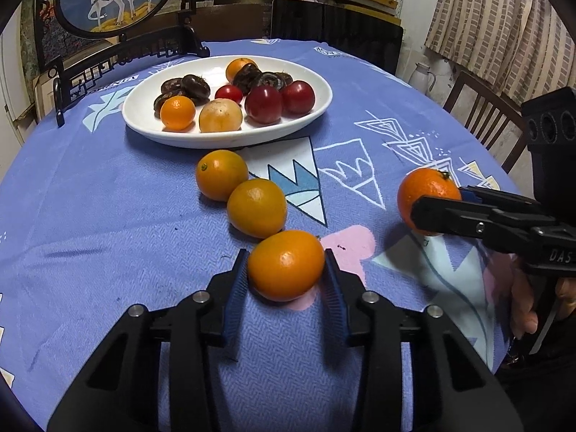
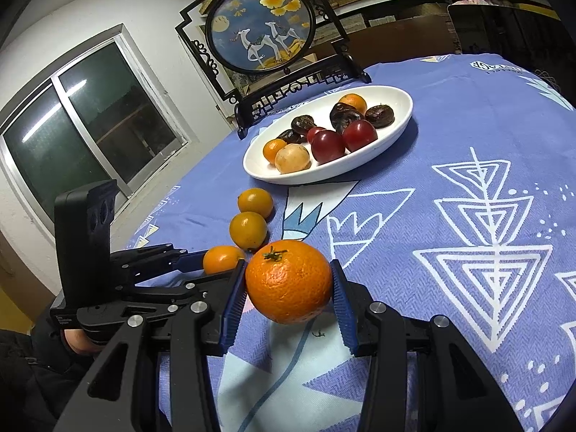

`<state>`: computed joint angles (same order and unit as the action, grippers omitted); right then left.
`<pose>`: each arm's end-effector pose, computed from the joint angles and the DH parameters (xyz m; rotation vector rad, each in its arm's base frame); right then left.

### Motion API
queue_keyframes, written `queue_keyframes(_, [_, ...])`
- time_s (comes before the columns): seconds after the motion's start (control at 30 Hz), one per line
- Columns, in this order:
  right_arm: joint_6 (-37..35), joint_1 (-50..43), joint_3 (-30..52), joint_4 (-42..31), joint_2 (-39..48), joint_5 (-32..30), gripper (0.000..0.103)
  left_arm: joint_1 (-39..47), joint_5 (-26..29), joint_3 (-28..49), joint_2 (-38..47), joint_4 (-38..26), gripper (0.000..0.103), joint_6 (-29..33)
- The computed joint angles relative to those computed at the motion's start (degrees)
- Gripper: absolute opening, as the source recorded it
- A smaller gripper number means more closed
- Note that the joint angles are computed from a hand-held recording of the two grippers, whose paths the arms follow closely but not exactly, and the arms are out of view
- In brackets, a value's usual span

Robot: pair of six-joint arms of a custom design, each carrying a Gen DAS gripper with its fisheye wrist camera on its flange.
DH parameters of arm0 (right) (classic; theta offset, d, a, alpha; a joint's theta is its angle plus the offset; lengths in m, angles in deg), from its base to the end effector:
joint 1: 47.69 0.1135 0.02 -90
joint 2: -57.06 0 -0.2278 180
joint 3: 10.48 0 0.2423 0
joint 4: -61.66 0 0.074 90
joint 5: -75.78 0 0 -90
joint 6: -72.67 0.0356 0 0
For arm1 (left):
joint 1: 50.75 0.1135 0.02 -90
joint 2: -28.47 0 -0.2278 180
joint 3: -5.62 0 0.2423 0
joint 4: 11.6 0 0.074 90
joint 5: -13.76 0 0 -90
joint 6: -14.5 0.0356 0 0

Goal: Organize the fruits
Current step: 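Grasp a mandarin with the left tool while the right tool grasps another mandarin, then carry both mandarins onto the plate and open both tools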

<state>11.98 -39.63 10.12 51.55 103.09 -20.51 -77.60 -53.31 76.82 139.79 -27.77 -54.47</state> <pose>0.1675 0.0277 0.1098 0.3489 2.2017 0.4833 0.3037 -0.1693 0.0807 1.1652 2.2425 -0.5497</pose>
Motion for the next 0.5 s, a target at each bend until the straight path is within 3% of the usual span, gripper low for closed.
queue_keyframes(0.5, [0.1, 0.7, 0.5, 0.4, 1.5, 1.0, 0.045, 4.7, 5.6, -2.0, -3.6, -0.5, 0.04, 0.2])
